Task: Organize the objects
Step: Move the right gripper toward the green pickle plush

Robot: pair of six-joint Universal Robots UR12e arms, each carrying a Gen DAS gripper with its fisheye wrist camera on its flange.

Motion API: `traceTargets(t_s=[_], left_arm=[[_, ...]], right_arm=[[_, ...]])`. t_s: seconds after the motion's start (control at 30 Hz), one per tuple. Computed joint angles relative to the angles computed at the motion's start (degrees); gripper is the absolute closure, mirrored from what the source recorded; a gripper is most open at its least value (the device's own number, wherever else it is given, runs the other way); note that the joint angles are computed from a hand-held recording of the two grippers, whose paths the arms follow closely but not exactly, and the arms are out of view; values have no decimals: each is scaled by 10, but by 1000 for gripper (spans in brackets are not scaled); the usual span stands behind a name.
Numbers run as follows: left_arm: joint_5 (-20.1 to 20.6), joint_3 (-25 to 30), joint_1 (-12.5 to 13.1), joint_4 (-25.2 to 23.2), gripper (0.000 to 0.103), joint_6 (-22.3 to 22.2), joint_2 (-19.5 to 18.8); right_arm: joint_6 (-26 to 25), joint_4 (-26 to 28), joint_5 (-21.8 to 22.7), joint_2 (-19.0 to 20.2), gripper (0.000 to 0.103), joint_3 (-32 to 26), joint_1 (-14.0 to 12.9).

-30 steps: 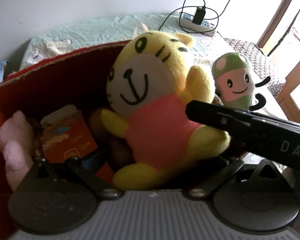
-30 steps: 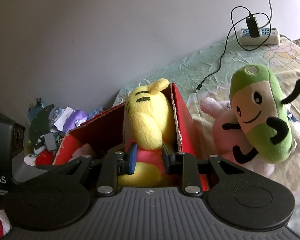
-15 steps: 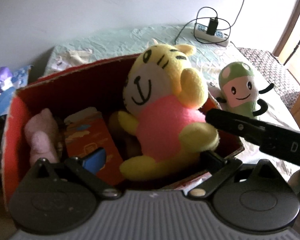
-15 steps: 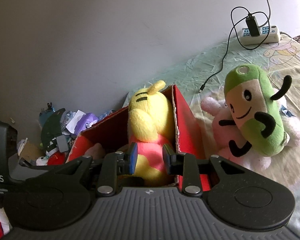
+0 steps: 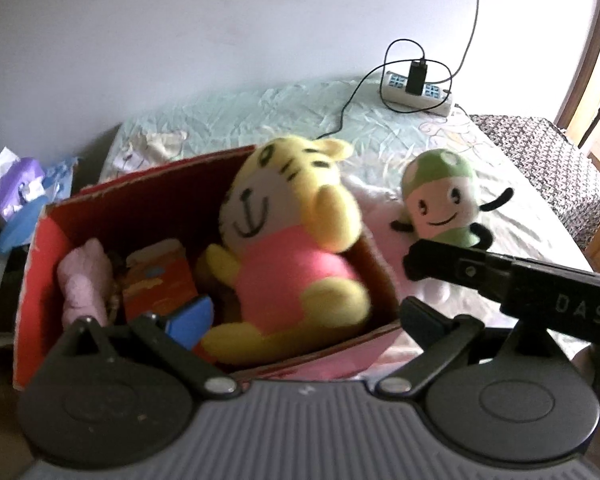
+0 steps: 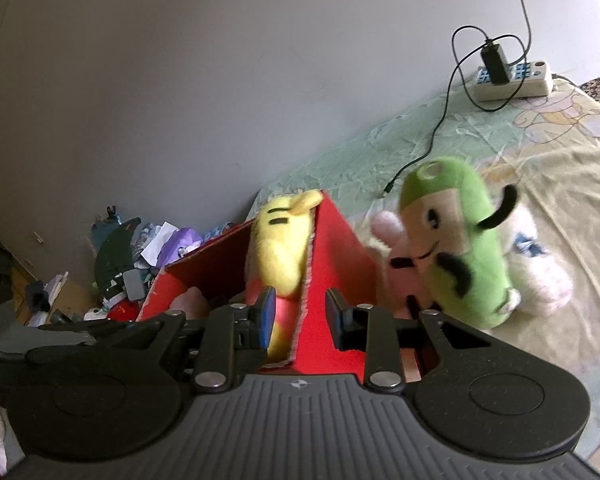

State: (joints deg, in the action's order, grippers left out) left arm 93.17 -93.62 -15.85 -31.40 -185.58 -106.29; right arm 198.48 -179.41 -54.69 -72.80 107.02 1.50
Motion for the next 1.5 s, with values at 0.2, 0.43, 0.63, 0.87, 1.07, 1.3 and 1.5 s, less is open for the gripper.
traceTargets(t_s=[0.2, 0.43, 0.63, 0.87, 1.07, 1.3, 1.5], left_arm=[[14, 17, -22, 0, 3, -13, -11], [20, 44, -49, -5, 3, -19, -32], [12, 71, -64, -23, 4, -24, -55], [16, 99, -76, -56, 6, -49, -78], [23, 118, -86, -72, 6, -65, -93], [37, 139, -92, -89, 6, -60, -109], [39, 148, -90, -93, 6, -69, -119]], right_arm=[[-12, 13, 15, -6, 72, 7, -24], [-27, 27, 29, -11, 72, 14, -52], [-36, 47, 42, -12, 72, 18, -75], [-59, 81, 62, -10, 72, 16, -91], [-71, 100, 77, -7, 71, 13, -103], [-75, 109, 93, 1, 70, 2, -107], [-80, 126, 110, 16, 60, -18, -102]])
